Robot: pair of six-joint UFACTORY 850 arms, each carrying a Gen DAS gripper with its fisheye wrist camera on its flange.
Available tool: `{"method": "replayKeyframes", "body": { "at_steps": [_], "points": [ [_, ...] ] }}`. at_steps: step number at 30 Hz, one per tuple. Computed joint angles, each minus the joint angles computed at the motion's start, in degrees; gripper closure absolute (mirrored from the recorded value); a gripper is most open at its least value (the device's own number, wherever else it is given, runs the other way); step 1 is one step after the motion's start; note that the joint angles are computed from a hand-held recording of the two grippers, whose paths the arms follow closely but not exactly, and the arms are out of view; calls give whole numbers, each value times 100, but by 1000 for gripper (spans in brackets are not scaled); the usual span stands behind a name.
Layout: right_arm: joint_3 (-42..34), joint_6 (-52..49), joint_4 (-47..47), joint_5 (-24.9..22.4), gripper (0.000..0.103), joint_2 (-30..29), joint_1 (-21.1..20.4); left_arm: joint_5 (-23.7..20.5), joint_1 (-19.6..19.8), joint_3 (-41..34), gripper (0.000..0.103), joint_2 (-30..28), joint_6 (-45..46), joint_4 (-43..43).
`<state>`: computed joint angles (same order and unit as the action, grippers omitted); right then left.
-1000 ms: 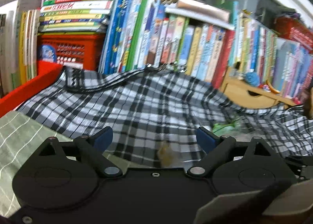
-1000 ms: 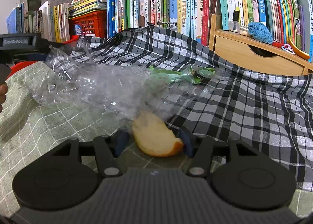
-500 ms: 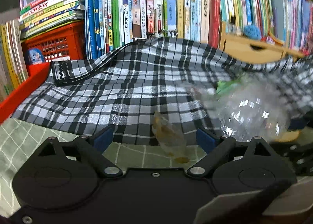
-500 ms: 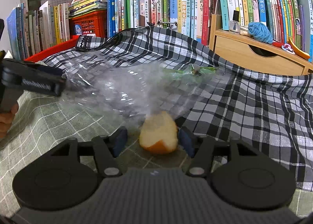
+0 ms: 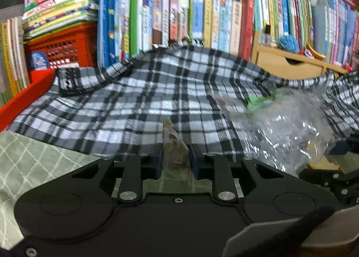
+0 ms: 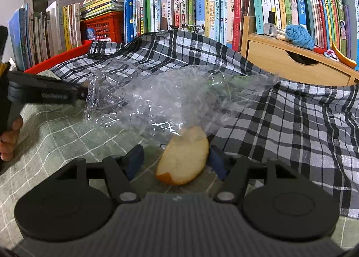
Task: Collect trash
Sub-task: 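Lift the clear wrapper and apple slice off the bed toward the bed edge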
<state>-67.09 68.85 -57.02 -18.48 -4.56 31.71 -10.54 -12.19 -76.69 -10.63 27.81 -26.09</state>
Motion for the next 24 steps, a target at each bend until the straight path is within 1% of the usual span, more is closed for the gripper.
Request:
{"method": "replayKeyframes", "body": {
  "at_steps": [4,6,8,12,13,14,15,16,21,24],
  "points": [
    [4,329,-297,-184,53,4,54,236,20,72,80,101,18,39],
    [23,393,-318,-164,54,19,40,319,11,104,80,135,-195,275],
    [20,460,-342,-252,55,21,68,367,6,130,80,163,-90,186],
    [-25,258,-235,-506,57,27,179,437,2,211,80,239,981,-872],
    [-25,94,-39,-449,57,53,161,470,-7,222,80,255,1000,-907],
    [-17,-39,159,-356,57,76,124,483,-14,220,80,263,779,-705],
    [2,-60,276,-292,57,98,92,455,-9,213,80,271,743,-686],
    [18,-141,424,-235,57,120,62,421,1,220,80,285,946,-908],
    [24,-505,921,-304,57,213,31,85,104,287,80,398,2324,-2357],
    [102,-754,1207,-370,57,330,58,39,114,401,80,536,2655,-2669]
  ]
}}
